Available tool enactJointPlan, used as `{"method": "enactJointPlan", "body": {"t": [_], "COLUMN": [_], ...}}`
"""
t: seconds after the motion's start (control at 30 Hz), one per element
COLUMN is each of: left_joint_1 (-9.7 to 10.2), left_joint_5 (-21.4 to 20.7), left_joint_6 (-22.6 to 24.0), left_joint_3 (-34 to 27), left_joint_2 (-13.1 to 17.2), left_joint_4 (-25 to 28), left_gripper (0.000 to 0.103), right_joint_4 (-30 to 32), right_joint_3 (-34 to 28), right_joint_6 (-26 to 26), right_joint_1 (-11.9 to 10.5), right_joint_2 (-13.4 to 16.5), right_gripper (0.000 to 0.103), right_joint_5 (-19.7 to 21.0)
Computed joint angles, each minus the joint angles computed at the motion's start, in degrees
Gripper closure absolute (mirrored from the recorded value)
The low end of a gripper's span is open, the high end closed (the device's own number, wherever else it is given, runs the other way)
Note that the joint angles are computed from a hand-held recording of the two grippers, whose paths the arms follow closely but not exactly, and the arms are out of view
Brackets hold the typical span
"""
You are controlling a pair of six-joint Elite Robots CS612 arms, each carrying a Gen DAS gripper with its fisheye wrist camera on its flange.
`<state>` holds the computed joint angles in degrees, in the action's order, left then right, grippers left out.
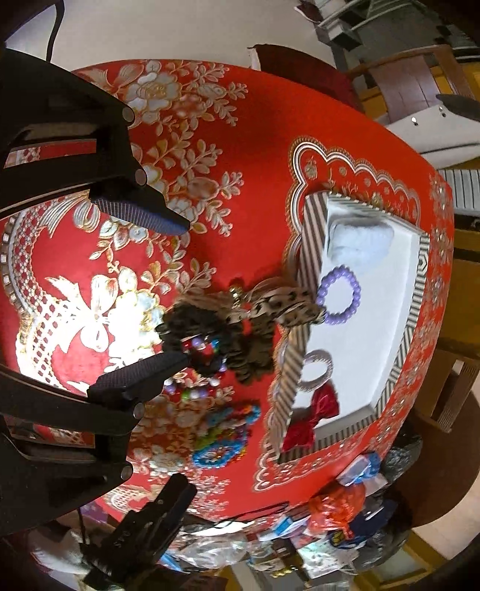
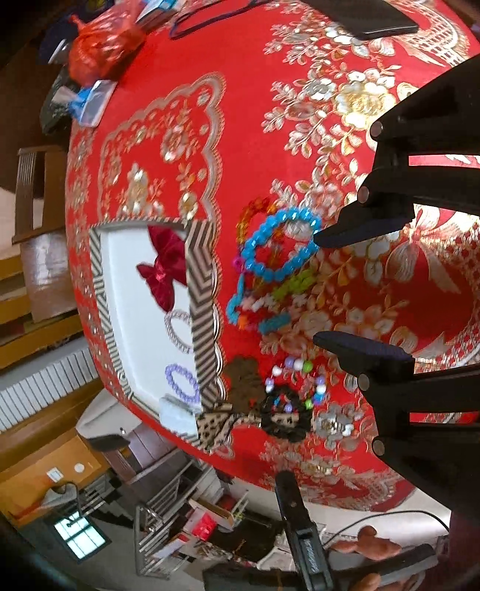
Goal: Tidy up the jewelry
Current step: 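Open both grippers and move them back to the remaining jewelry, then grasp black scrunchie with left gripper while right gripper grasps blue bead bracelet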
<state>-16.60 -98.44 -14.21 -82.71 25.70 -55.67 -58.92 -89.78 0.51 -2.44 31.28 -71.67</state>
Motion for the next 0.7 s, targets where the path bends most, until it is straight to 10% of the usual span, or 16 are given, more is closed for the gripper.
{"method": "enactJointPlan", "body": {"t": [0.7], "left_joint_1": [-0.85], "left_joint_5": [-0.5], "left_joint_6": [2.5], "left_joint_3": [1.1], "left_joint_2": [0.4], "left_joint_4": [-3.2], "left_gripper": [0.037], "right_joint_4": [-1.5], "right_joint_3": [3.9], "right_joint_6": [-1.6], "right_joint_1": [-0.1], "right_joint_2": [-0.1], "right_gripper": [0.074], "right_joint_5": [-6.2]}}
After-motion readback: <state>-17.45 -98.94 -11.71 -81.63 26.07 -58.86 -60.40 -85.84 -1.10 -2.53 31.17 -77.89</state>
